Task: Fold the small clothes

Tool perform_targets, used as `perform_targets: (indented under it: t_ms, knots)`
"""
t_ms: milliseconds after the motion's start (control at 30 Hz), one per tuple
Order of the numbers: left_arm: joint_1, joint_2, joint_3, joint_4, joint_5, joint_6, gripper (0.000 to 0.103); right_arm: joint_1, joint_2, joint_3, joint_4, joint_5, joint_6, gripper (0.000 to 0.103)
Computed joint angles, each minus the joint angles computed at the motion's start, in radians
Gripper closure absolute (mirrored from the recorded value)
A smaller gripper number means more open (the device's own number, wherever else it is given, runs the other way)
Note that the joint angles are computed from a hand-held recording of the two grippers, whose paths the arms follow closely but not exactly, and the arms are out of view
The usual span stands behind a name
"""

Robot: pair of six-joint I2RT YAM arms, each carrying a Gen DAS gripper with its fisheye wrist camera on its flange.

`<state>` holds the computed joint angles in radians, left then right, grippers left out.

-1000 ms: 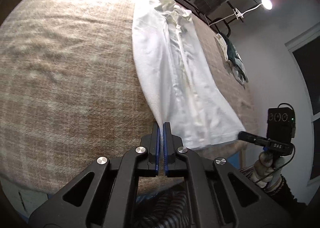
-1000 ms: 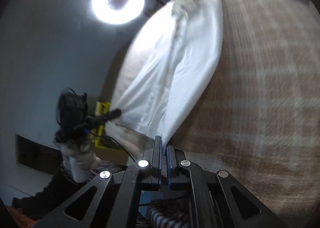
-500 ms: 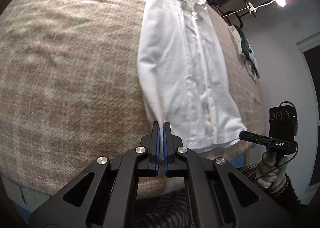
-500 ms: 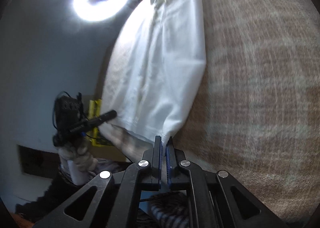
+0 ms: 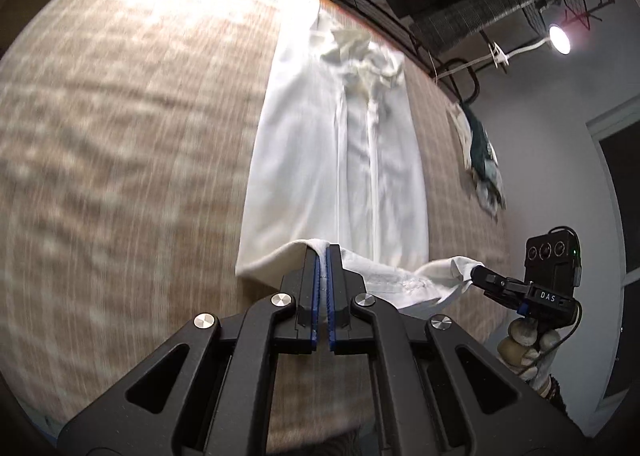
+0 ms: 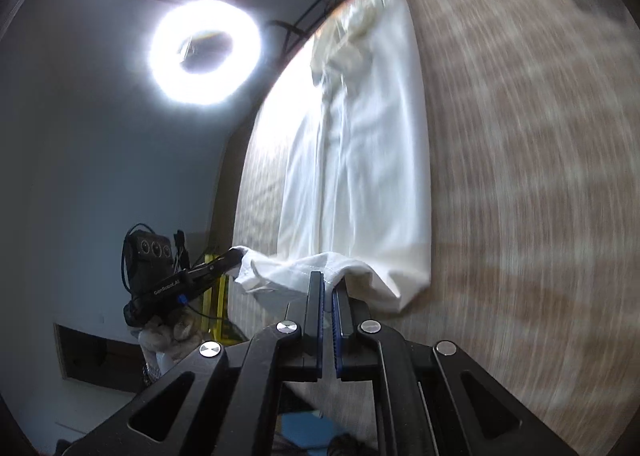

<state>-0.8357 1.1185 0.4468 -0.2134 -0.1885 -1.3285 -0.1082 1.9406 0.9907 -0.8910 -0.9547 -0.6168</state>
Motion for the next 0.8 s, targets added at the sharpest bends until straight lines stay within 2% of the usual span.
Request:
perform_targets:
  t_ms: [133, 300, 400, 500, 567, 633, 700, 800]
  knots:
    - [0.138, 0.071, 0.015, 0.054, 0.08, 0.091, 0.102, 0.064, 0.016, 0.012, 0.157, 0.001, 0.161, 0.102]
    - [0.231, 0.19, 0.012, 0.152, 0.163, 0.121, 0.102, 0.106, 0.082, 0.069, 0.213, 0.025, 0.248, 0.102]
    - [0.253, 0.228, 0.018, 0.178, 0.18, 0.132, 0.102, 0.138, 0.092, 0.067, 0.272, 0.05, 0.288, 0.102]
    - [0.26, 0.252, 0.036, 0.16, 0.153, 0.132, 0.102, 0.184, 0.108, 0.088, 0.354, 0.065, 0.364, 0.099]
    - [0.263, 0.246, 0.044, 0.127, 0.137, 0.136, 0.098, 0.187, 0.094, 0.095, 0.367, 0.098, 0.351, 0.094]
    - [0.255, 0.204, 0.034, 0.101, 0.098, 0.131, 0.086, 0.173, 0.077, 0.098, 0.35, 0.094, 0.313, 0.079]
    - [0.224, 0.145, 0.031, 0.048, 0.042, 0.141, 0.085, 0.16, 0.059, 0.095, 0.322, 0.087, 0.261, 0.079]
    - [0.174, 0.09, 0.02, 0.009, 0.023, 0.167, 0.085, 0.147, 0.051, 0.095, 0.24, 0.082, 0.13, 0.079]
